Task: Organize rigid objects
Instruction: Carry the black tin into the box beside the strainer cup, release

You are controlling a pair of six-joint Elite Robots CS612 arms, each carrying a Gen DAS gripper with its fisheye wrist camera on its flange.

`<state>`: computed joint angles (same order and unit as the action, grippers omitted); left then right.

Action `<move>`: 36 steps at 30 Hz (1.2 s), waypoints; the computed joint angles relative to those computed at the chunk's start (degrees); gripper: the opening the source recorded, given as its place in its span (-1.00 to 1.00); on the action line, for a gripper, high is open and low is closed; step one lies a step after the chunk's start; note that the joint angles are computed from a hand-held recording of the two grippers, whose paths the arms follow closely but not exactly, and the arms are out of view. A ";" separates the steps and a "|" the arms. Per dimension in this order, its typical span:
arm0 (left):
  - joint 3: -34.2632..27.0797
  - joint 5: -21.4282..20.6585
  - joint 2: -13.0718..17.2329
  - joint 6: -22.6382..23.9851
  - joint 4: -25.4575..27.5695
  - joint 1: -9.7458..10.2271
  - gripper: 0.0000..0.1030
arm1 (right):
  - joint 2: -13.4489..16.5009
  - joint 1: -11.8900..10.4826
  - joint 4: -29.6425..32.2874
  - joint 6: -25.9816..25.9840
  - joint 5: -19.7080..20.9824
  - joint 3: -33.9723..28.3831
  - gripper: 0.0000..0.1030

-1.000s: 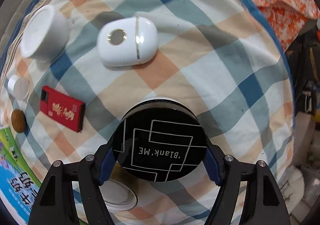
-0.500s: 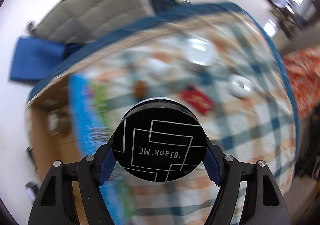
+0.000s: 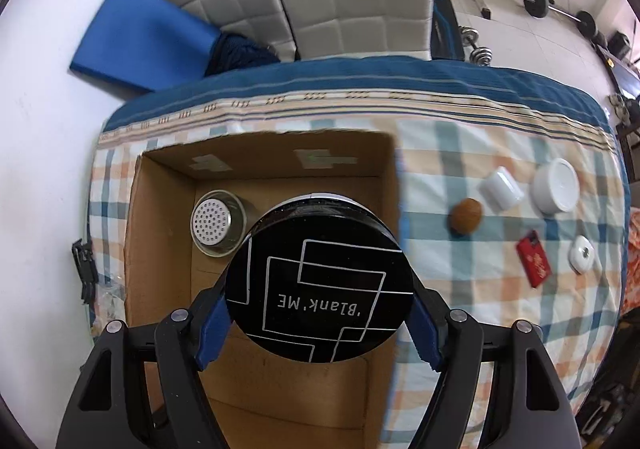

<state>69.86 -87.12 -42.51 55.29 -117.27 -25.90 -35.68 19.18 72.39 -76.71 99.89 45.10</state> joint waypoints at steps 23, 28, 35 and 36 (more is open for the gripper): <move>-0.67 -0.01 0.32 -0.21 0.75 0.04 -0.92 | 5.23 -4.12 -2.85 -2.18 -10.60 -0.34 0.50; -0.63 0.02 0.40 -0.21 0.70 0.07 -0.92 | 6.21 -4.11 -1.01 -2.50 -10.18 -2.11 0.50; -0.51 0.01 0.35 -0.17 0.54 0.05 -0.92 | 8.04 -4.25 1.42 -2.91 -10.94 -4.96 0.62; -0.61 0.07 0.39 -0.14 0.71 0.06 -0.92 | 8.03 -4.20 1.44 -2.85 -10.81 -5.00 0.69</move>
<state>69.25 -87.05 -42.12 55.15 -116.55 -25.84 -27.64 14.98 73.83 -79.56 89.08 40.10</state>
